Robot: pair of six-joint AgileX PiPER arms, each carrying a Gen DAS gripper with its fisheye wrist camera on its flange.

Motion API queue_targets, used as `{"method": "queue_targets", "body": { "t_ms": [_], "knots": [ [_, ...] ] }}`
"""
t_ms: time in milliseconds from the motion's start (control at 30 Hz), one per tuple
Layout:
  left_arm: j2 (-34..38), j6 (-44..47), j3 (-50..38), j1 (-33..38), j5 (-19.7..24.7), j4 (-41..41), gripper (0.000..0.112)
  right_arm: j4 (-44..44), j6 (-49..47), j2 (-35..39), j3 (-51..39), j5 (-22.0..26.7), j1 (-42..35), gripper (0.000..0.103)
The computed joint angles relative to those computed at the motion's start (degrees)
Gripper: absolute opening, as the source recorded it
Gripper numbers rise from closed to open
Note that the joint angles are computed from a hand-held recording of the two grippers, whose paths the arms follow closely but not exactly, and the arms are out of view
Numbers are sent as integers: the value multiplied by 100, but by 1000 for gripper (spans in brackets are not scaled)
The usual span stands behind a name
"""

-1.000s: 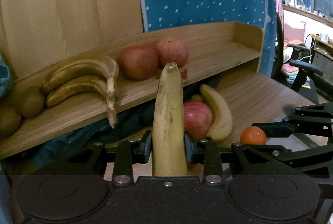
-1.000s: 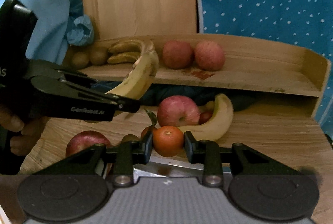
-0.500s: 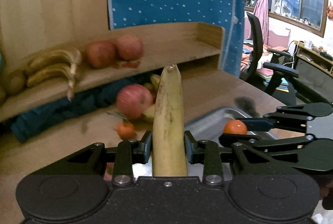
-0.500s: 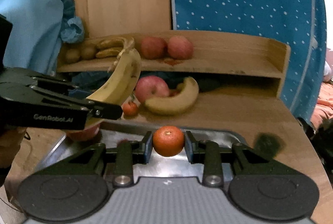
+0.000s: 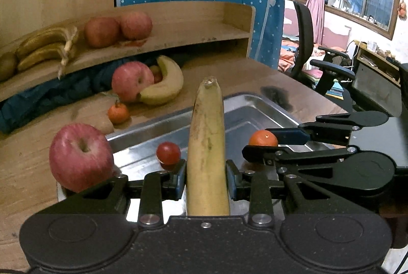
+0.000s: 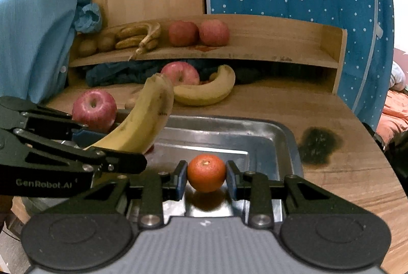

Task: Organize fruits
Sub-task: 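Lower the banana onto the tray with the left gripper while the right gripper releases the orange there, then withdraw both open grippers up from the steel tray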

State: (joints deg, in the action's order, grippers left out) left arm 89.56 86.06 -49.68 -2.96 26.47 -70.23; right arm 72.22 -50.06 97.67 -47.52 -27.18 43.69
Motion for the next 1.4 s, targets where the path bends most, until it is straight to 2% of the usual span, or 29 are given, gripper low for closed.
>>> {"method": "queue_targets", "body": {
  "t_ms": [333, 533, 667, 733, 800, 833, 933, 1000, 1133, 1200, 1267, 1400],
  "knots": [
    [144, -193, 16, -135, -218, 134, 34, -189, 339, 31, 134, -93, 19, 36],
    [-93, 488, 269, -103, -331, -596, 35, -298, 589, -49, 347, -468, 219, 43],
    [-311, 849, 501, -35, -334, -949, 44, -234, 692, -184, 533, -813, 446, 55],
    [-492, 1120, 688, 39, -293, -1226, 52, -141, 701, -267, 629, -1018, 599, 61],
    [-741, 1539, 940, 149, -248, -1661, 65, -58, 727, -376, 753, -1272, 794, 67],
    [-868, 1719, 1061, 203, -229, -1844, 67, 16, 724, -434, 826, -1454, 940, 71],
    [-1266, 2013, 1407, 442, -62, -2083, 74, 332, 662, -572, 976, -1978, 1371, 83],
    [-1528, 2194, 1648, 631, 49, -2204, 82, 462, 705, -703, 1136, -2285, 1647, 85],
    [-2050, 2437, 2097, 1086, 338, -2312, 89, 809, 747, -860, 1329, -2774, 2155, 94],
    [-2347, 2568, 2347, 1432, 602, -2319, 100, 983, 790, -895, 1411, -3008, 2421, 98],
    [-2659, 2752, 2627, 1805, 869, -2347, 102, 1135, 802, -903, 1455, -3203, 2661, 103],
    [-3076, 2624, 2977, 2436, 1279, -1941, 102, 1406, 917, -858, 1558, -3491, 3107, 103]
  ]
}}
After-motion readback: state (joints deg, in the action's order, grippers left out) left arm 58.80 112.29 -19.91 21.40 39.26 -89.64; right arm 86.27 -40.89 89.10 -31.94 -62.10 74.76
